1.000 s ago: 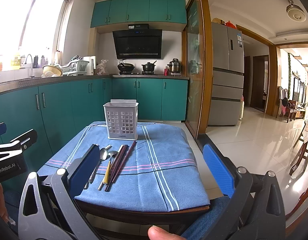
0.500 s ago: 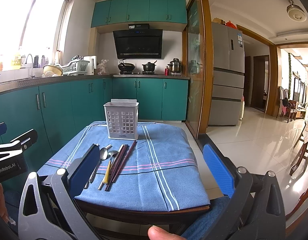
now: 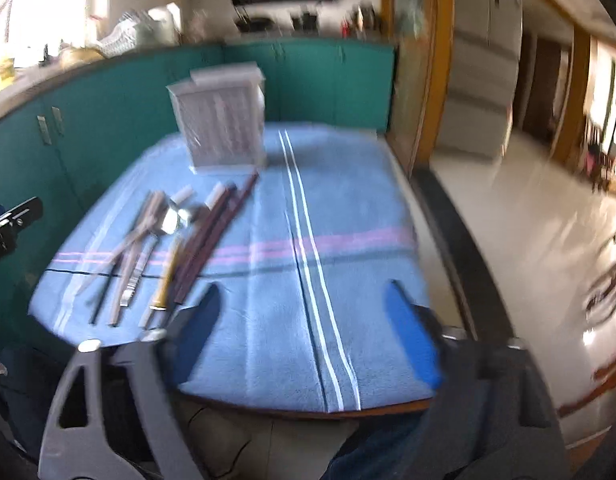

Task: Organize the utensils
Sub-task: 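Grasp a black chopstick with the left tool while the right tool grasps a red chopstick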

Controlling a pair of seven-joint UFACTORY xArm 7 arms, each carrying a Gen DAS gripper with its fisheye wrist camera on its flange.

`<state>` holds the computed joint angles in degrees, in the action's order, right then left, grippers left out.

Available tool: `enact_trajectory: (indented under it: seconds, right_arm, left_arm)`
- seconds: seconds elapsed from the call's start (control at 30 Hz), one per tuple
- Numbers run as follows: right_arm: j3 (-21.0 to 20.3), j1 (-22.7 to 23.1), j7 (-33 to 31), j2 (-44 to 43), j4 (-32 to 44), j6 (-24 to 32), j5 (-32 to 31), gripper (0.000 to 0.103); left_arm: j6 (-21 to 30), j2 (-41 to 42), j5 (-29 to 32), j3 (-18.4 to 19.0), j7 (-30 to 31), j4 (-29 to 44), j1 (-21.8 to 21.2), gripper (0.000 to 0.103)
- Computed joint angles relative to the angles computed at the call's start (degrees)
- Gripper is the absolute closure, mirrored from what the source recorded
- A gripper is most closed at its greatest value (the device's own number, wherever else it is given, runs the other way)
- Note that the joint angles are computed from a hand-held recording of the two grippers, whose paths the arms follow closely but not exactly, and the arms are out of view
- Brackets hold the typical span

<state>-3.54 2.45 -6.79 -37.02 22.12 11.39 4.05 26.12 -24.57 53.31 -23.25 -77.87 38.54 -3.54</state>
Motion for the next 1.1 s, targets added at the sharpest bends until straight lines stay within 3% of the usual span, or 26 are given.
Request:
enact_trajectory:
  seconds: [0.07,0.13,0.2,0.3,0.4,0.57,0.67,0.83,0.9,0.93,0.97,1.0,1.03,1.1]
  right_arm:
    - [-1.4,2.2,-0.3,6.2,3.8,1.5,1.6,0.059]
    - [-4.6,7.0,-3.0,12.3,8.4,3.2,5.5,0.067]
    - [-6.7,11.2,-7.2,20.0,15.2,5.2,10.9,0.068]
    - [-5.1,11.6,-9.5,28.9,24.5,7.1,14.7,0.068]
    - [-3.2,10.8,-11.7,36.9,34.2,9.6,17.6,0.068]
    - [0.0,8.9,-6.1,49.2,48.7,14.3,10.6,0.068]
    - [0.8,8.4,-2.6,54.0,54.9,18.1,5.4,0.068]
    - [1.5,8.1,2.6,57.1,59.2,19.1,-3.3,0.068]
    - [3.3,6.3,2.4,57.7,59.6,19.4,-3.1,0.069]
    - [4.2,5.4,1.8,57.6,59.4,19.2,-3.0,0.074]
    - [5.1,4.4,1.3,57.5,59.3,19.3,-2.3,0.089]
    - [5.9,3.5,0.5,57.2,59.1,19.5,-1.3,0.091]
    - [7.0,2.3,-0.8,57.0,58.6,19.6,0.6,0.092]
    - [8.5,0.5,-3.4,55.8,57.4,19.9,4.2,0.096]
  left_arm:
    - [-2.1,6.0,-1.9,2.8,4.0,2.9,0.0,0.036]
    - [-2.8,11.2,-2.0,4.6,6.1,5.9,-0.1,0.043]
    - [-3.3,16.1,-3.0,7.0,9.1,9.3,-1.2,0.045]
    - [-3.7,23.8,-5.3,10.1,13.9,15.4,-2.8,0.045]
    - [-4.3,29.8,-12.0,12.3,22.1,20.5,-4.0,0.045]
    - [-2.3,36.8,-23.9,13.6,35.4,26.8,-4.7,0.056]
    - [-0.2,39.7,-28.2,14.6,39.7,30.3,-5.5,0.056]
    - [4.2,43.3,-28.5,18.6,41.1,36.2,-9.8,0.055]
    - [5.5,44.6,-29.2,20.1,41.5,38.3,-11.3,0.055]
    - [5.7,45.0,-30.2,20.5,42.1,39.0,-11.7,0.059]
    - [5.4,45.3,-31.7,20.5,43.2,39.4,-11.6,0.068]
    - [5.4,45.7,-32.0,21.0,43.7,40.0,-12.1,0.074]
    - [5.0,45.6,-32.3,21.3,43.9,39.7,-12.5,0.087]
    - [5.0,45.6,-34.3,21.3,45.1,39.9,-12.5,0.093]
